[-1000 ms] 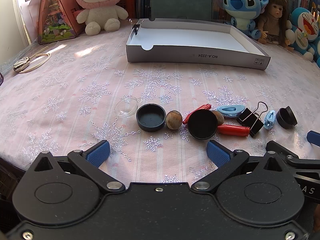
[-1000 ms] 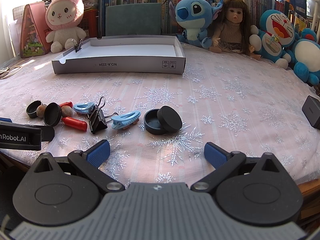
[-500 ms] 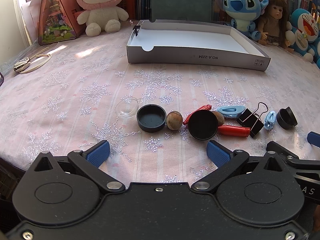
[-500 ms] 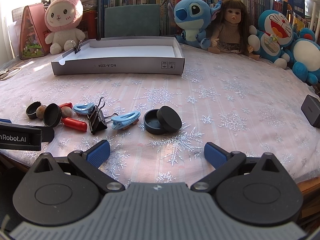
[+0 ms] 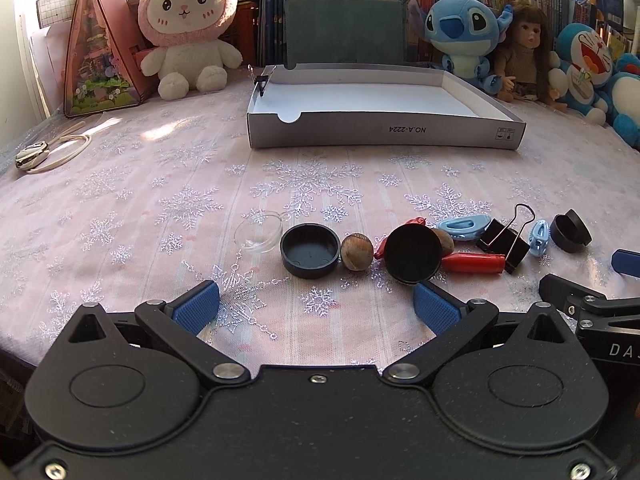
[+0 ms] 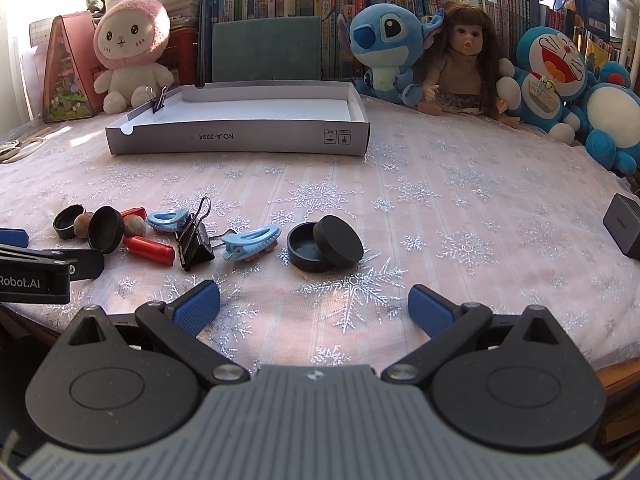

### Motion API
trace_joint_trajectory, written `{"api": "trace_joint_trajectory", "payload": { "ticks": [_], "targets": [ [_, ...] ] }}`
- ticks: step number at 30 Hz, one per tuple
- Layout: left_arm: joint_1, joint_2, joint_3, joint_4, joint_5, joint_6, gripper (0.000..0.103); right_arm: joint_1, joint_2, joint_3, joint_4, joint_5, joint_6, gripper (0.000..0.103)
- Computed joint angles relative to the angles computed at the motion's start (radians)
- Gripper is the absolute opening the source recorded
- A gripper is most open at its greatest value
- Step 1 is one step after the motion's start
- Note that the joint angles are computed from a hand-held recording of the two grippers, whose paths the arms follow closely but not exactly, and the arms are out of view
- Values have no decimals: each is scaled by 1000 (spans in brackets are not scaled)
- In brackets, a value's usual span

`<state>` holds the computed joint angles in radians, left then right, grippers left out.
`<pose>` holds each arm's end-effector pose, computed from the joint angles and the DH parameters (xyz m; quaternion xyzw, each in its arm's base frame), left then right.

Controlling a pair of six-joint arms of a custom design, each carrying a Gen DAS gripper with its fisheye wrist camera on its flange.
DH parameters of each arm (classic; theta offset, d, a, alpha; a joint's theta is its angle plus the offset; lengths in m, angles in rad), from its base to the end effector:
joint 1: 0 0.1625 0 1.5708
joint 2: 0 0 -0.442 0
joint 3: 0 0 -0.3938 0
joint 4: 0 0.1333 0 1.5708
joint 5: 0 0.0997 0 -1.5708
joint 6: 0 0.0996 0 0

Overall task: Organize rigid objects
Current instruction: 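Move left tool to the open black cup while right tool approaches the black disc lid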

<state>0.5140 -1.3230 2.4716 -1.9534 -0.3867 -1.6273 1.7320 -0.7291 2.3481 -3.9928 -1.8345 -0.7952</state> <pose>-0.1639 -0.3516 0.1356 -0.0165 0.7973 -0.4338 0.4194 0.1780 -0.4260 0.0686 0.3743 -0.8338 0.3304 0.2357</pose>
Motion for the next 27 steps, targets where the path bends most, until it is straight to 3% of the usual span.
{"api": "trace_joint_trajectory", "payload": {
  "ticks": [3,6,13,17,22,27],
  "targets": [
    [-1,-7,-1,4,-4,7,103,-11,3,2,-7,25,1,103],
    [-8,-7,-24,110,-4,-72,102,-13,-4,2,11,30,1,103],
    [-51,-46,-26,270,14,-192,91,-22,-5,1,3,48,1,103],
    [-64,-82,-18,324,12,-237,85,-47,5,1,-25,95,-27,103],
    [-60,-108,-14,365,-2,-275,66,-60,24,8,-73,126,-36,103],
    [-71,-135,17,290,1,-218,52,-72,36,14,-102,155,-48,103]
  ]
}}
